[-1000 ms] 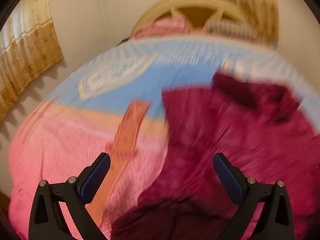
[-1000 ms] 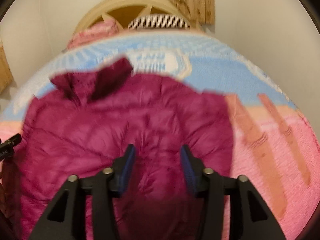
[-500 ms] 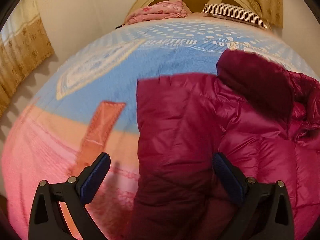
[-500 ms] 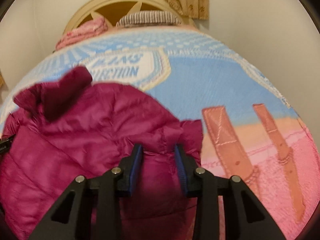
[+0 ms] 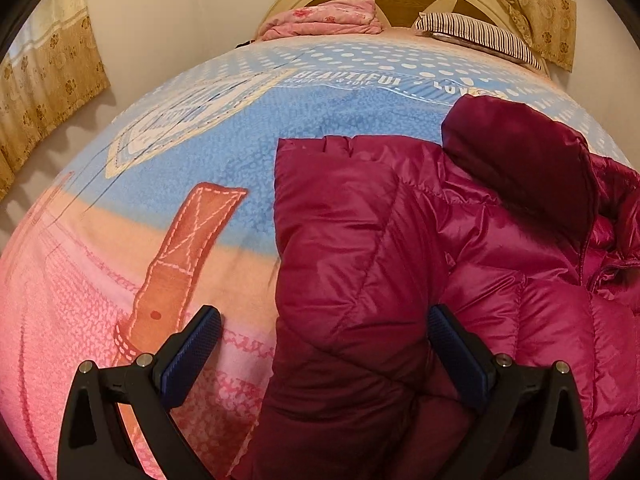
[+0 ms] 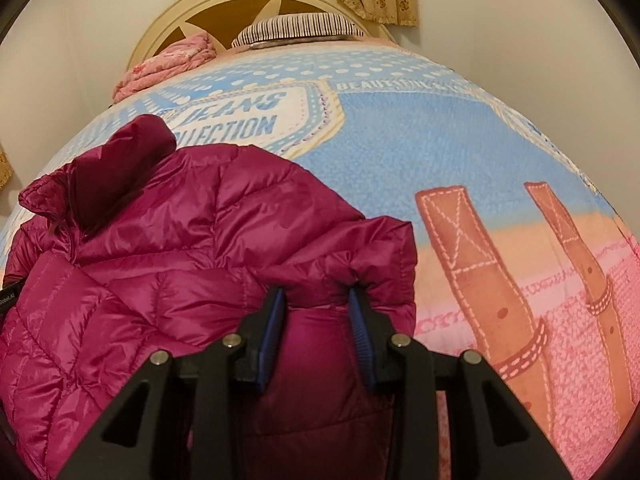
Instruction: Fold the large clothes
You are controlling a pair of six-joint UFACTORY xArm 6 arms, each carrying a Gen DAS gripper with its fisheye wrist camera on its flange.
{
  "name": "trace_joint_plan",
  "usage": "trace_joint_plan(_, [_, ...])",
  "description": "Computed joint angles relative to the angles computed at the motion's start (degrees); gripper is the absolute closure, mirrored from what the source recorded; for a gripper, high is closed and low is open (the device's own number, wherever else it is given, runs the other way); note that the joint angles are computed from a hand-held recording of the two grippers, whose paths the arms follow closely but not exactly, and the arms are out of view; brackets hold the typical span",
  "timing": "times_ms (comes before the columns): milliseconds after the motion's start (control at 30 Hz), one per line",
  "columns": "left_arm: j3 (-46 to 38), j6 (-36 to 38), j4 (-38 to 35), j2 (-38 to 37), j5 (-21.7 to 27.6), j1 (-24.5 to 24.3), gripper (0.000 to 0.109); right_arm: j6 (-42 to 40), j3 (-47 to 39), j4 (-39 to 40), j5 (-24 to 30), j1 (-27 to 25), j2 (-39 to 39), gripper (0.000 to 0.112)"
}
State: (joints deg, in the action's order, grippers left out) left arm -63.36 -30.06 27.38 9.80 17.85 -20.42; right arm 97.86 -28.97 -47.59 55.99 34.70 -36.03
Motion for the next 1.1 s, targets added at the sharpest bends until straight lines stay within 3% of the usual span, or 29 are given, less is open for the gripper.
trace_joint_plan(167, [0.2, 5.1, -6.8, 0.3, -0.6, 0.2, 0.006, 0.0, 0.1, -0.2, 0.1, -0.1, 0.1, 0.075])
trace_joint_plan(533, [0.3, 6.0, -7.3, 0.2, -0.6, 0.2, 0.006, -0.2, -0.8, -0.2, 1.1, 0.4, 1.1, 0.075])
trace_joint_plan(633, [-0.9, 12.7, -14.0, -1.0, 4.1, 0.2, 0.006, -1.8, -1.3, 1.0, 1.3, 0.2, 1.2, 0.074])
trace_joint_plan(767, [1.8, 22.9, -23.6, -7.7, 1.0, 0.5, 0.006, -7.3, -4.3, 2.4, 5.4, 1.2, -0.8, 0.047])
trace_joint_plan(867, [-3.6, 30.2, -30.1, -6.9, 3.1, -0.1, 0.006, -8.5, -9.1, 0.0, 10.1, 1.9, -0.1, 0.043])
trace_joint_plan(967, [-12.0, 29.1, -29.4, -1.4, 6.5, -1.0, 0.006, -11.0, -13.7, -0.4, 5.4, -2.0, 2.8, 0.03])
trace_joint_plan(1033, [-17.0, 25.0, -24.3, 2.5, 8.1, -1.6, 0.006, -15.9, -17.7, 2.9, -1.6, -6.7, 7.4, 0.03])
trace_joint_plan(1100, [-24.1, 25.4, -23.9, 7.7, 11.7, -2.4, 0.006, -20.1, -21.9, 6.4, -6.2, -9.8, 12.5, 0.03])
